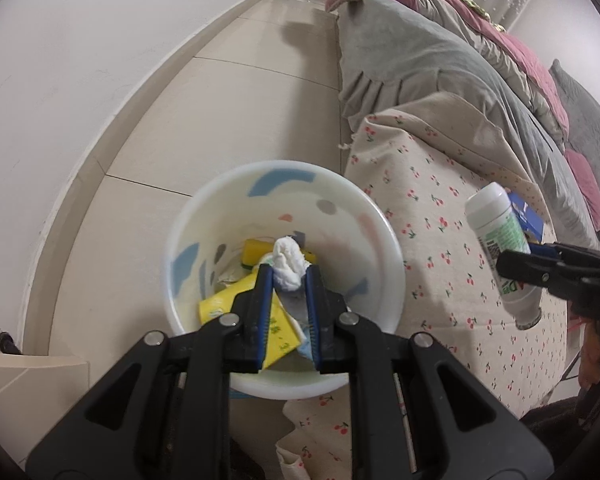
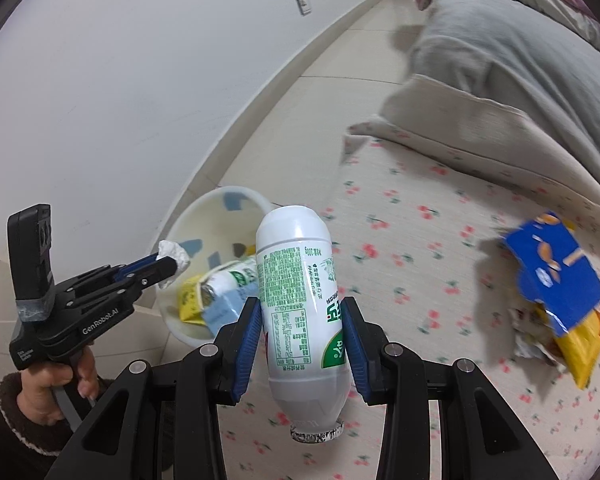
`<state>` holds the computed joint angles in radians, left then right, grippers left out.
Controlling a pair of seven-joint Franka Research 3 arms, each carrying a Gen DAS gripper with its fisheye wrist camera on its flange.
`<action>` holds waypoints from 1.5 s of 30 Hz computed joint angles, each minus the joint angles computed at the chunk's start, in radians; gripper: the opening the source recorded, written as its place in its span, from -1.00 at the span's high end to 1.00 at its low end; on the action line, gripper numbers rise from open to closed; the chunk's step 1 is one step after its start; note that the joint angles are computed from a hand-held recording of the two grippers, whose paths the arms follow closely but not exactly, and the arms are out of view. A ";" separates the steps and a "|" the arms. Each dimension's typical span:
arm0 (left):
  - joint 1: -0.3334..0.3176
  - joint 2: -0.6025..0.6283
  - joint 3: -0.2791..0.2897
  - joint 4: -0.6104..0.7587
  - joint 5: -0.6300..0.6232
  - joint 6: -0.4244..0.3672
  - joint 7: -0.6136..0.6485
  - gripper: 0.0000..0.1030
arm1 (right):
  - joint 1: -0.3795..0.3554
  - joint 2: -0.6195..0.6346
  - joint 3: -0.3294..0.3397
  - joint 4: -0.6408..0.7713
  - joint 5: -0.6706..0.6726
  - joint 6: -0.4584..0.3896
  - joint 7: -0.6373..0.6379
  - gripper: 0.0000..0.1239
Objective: Collect trash
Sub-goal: 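Carry the tissue into the bin and open the left tool while the right tool carries the bottle, then lower the green-label bottle into the bin and open the right tool, then grasp the orange peel with the right tool while the left tool moves to the blue snack box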
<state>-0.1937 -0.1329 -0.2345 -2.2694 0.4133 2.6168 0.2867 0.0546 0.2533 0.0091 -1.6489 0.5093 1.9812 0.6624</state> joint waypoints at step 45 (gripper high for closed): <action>-0.007 -0.051 -0.023 0.046 0.030 -0.262 -0.042 -0.91 | 0.030 -0.041 0.014 -0.105 0.070 0.150 -0.079 -0.22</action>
